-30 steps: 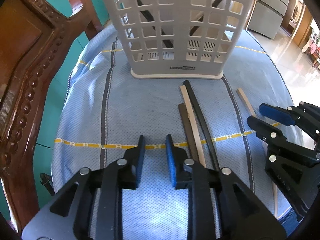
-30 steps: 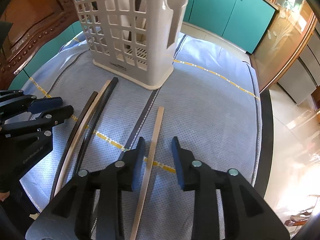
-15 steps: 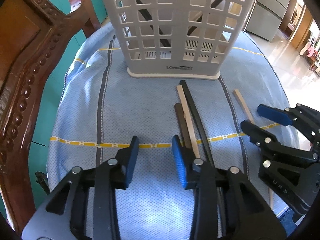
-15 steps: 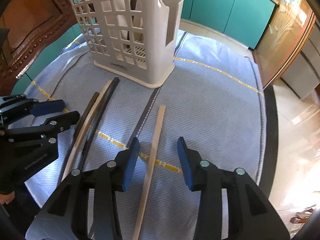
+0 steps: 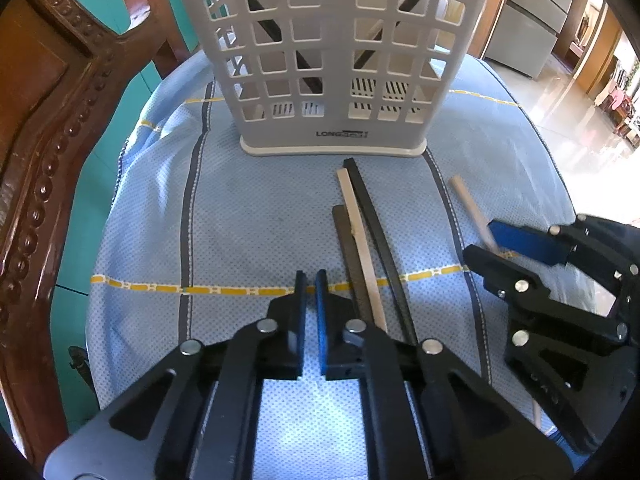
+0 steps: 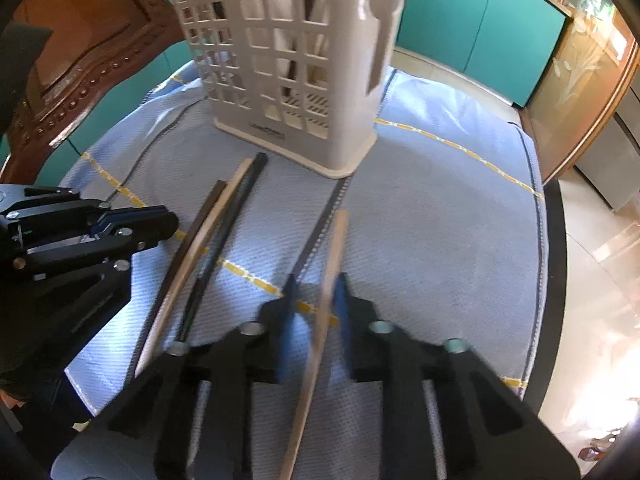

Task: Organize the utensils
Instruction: 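Grasp a light wooden stick with the right tool while the left tool grasps a dark chopstick, then lift both sticks over the white basket and open both tools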

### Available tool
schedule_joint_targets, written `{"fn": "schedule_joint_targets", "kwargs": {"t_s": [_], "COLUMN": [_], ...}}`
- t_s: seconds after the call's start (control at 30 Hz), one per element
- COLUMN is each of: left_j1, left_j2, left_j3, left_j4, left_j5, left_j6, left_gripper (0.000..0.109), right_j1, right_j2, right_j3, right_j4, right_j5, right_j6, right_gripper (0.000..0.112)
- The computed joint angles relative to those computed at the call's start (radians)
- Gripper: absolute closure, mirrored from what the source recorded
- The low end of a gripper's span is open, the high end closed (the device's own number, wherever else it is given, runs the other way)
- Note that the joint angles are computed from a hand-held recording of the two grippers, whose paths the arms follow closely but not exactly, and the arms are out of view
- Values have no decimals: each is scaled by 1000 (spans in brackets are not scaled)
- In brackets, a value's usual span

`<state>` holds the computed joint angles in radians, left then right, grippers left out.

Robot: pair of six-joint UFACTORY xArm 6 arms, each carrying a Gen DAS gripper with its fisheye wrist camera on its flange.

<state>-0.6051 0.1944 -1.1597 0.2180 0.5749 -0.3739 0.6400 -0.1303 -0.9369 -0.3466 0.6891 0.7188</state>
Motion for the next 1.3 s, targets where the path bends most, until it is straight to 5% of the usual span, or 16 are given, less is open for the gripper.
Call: {"fn": "schedule_joint_targets", "kwargs": {"t_s": [0.37,0.57,0.83,1.17,1.3], "left_j1": [39,44,46,117,151], "left_j2": [-68,-184,-327,-367,-328], "left_j3": [58,133,177,22,-4], "left_j4": [37,209,233,199,83], "left_j5": [-119,-216,-276,-388,-540], "left_j6": [-68,-188,-211,-206,-185], "left_gripper": [108,108,108,108,108], "right_j1": [-15,-26,-51,-114,-163], "right_j2": [-86,-232,-440,-408,-342], "right_j3": [44,110,191,-10,-125], "right_j4": [-97,-231,-336,-324,-537], "right_j5": [-132,-239,-365,-428,-435], "right_j6": [95,183,245,295,532], "right_gripper": [106,106,106,106,106]}}
